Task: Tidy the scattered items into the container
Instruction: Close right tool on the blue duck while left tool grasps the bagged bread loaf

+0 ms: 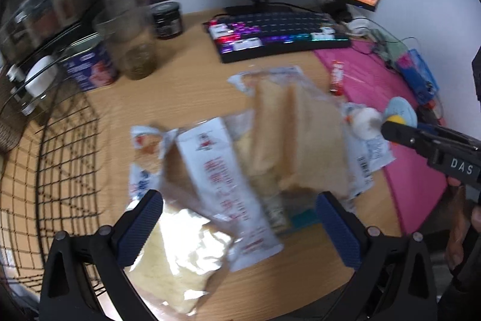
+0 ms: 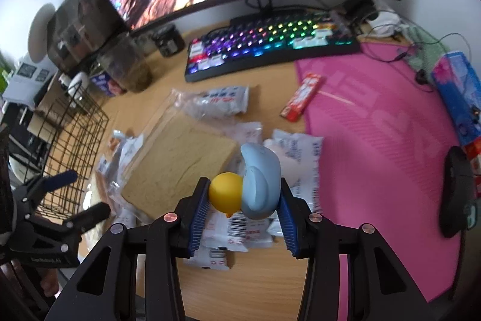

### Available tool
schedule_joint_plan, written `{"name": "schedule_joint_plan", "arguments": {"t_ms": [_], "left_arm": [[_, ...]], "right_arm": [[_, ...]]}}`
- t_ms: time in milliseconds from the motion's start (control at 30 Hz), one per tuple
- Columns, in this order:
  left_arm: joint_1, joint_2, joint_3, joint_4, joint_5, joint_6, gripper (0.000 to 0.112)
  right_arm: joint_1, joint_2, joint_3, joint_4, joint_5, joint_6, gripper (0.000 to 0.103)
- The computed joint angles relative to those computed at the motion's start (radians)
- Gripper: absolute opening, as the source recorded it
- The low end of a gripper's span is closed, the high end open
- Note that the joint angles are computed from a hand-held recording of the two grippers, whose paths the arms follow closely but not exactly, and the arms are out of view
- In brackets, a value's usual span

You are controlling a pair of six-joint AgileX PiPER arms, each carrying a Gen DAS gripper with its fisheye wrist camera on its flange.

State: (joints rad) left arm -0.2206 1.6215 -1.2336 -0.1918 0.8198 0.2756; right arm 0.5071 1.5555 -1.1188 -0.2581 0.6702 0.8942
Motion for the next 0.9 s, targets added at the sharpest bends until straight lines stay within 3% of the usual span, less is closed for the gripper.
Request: {"name": "schedule_joint_plan", "arguments": {"t_ms": [167,367,467,900], "left_arm": [[-0.081,0.064,-0.065,-0.031,0.040,0.006,0.102],[-0.220,0.140,-0.110,0.165,0.020,-0.146,0.102],[-0.295,0.181,-0.120,0.345,0.006,-0.296,0.102],[-0.334,0.260,-0.212,0.451,0.048,-0.437,0.102]], "right_arm": [[-0.020,-0.058,0.056,-0.020,-0.010,0.028,0.045],[-0.055,-0.118,0.130,-0.036,-0.023,0.049,0.045],[-0.088,-0.150,0.166,-0.019,-0.038,0.030,0.045],[-0.163,-0.196,0.236,0.057,-0.097,-0.064,0.045]]}}
